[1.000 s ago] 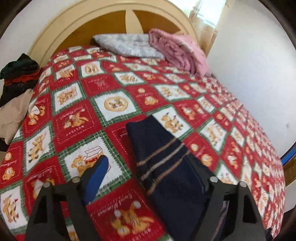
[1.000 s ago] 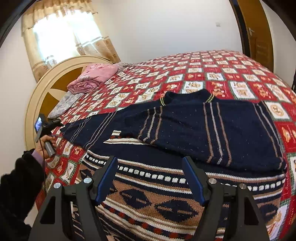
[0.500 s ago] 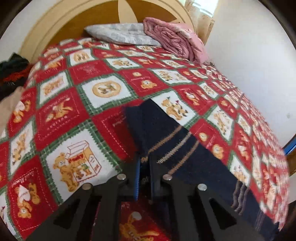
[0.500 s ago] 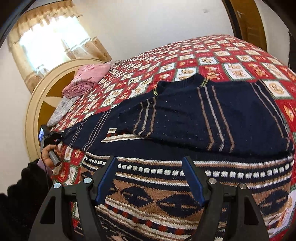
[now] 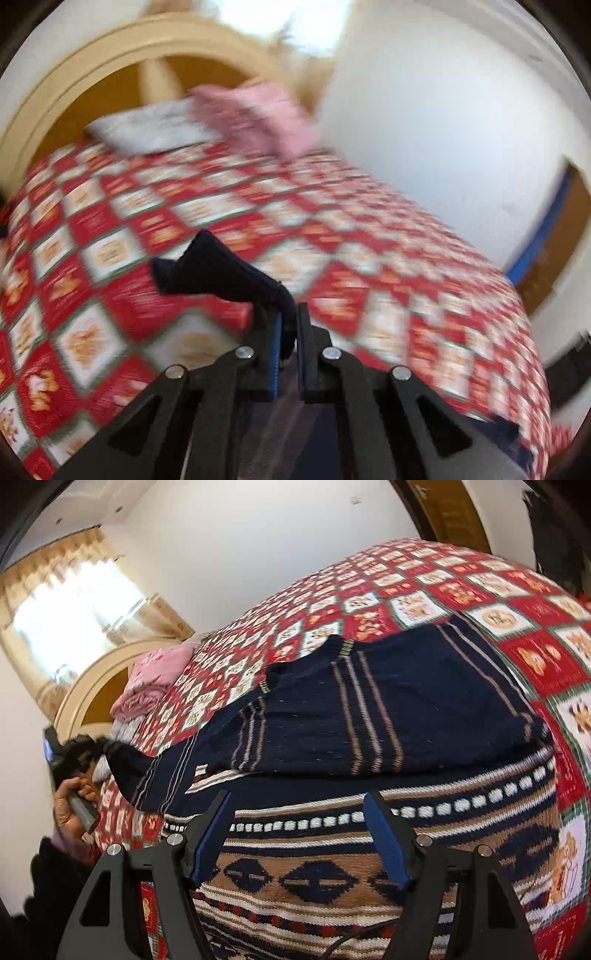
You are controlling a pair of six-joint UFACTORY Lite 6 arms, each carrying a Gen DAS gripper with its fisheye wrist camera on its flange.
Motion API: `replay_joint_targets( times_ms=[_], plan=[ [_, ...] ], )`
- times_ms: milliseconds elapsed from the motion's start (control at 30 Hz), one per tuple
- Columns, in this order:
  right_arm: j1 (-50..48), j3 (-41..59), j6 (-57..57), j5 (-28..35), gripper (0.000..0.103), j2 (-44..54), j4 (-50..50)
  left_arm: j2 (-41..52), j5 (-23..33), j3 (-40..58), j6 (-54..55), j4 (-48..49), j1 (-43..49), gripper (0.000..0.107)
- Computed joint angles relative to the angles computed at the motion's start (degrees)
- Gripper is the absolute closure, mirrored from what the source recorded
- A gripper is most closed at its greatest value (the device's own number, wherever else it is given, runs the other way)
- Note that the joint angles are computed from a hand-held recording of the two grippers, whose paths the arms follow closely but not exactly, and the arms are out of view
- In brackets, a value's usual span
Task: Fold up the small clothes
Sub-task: 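Grasp the other sleeve cuff with the left gripper and fold it across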
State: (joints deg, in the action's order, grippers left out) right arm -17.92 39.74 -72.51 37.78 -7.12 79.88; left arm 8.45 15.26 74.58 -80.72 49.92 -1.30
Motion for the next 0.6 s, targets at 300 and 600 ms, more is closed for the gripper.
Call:
replay_joint_targets(
  times_ms=[300,600],
  plan=[
    [-8.6,-2.6,-2.2,4.2,0.030,-2.5,-1.3,15.3,9.6,18.2,-20.9,23.7,-38.6,0.100],
    [-14.4,-2.5,-1.9,5.4,0.030,-2.3,-5.1,40.2,9.5,35.1,7.6,-4.9,-49.9,0.095]
  ],
)
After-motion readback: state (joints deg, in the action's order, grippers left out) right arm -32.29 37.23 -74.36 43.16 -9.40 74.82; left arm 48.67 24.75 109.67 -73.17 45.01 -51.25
